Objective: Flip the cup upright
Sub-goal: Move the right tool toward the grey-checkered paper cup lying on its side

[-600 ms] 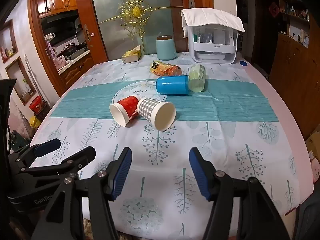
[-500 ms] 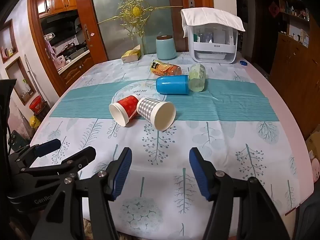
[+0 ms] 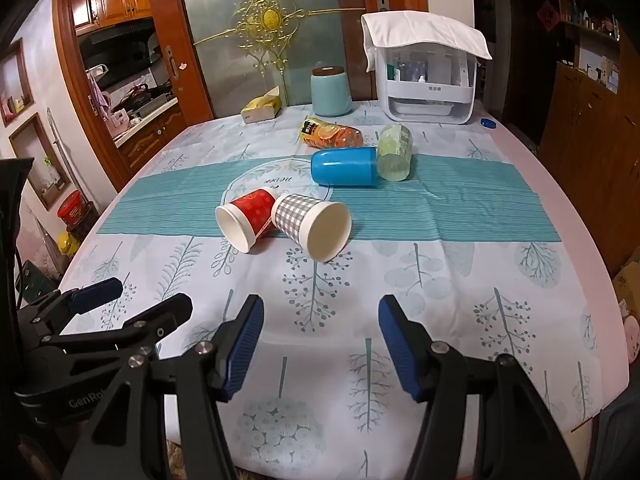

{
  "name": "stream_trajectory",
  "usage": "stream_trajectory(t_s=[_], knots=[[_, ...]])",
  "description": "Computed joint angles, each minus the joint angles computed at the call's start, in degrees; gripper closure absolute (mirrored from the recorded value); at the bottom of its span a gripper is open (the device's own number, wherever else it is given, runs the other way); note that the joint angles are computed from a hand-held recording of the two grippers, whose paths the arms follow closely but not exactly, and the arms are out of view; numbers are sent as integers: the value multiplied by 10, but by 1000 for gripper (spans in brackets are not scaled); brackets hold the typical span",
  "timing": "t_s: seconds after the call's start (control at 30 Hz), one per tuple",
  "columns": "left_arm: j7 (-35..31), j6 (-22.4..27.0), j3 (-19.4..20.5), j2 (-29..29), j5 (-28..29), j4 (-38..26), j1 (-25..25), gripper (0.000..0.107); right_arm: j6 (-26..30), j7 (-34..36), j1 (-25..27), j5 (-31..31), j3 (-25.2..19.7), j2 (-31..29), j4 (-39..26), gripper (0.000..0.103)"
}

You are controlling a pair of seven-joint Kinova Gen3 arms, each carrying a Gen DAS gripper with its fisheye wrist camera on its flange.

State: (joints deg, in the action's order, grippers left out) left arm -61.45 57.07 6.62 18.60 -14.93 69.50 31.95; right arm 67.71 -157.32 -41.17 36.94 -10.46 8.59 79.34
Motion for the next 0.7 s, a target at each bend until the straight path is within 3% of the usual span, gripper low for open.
stream_trajectory(t_s=[0.4,0.7], knots=[[-35,-23,6,5,52,-11,-29,18,2,17,-6,15,6,10,-20,43],[-50,-5,-10,24,-7,-45,-2,18,3,35,-3,7,12,18,-35,43]])
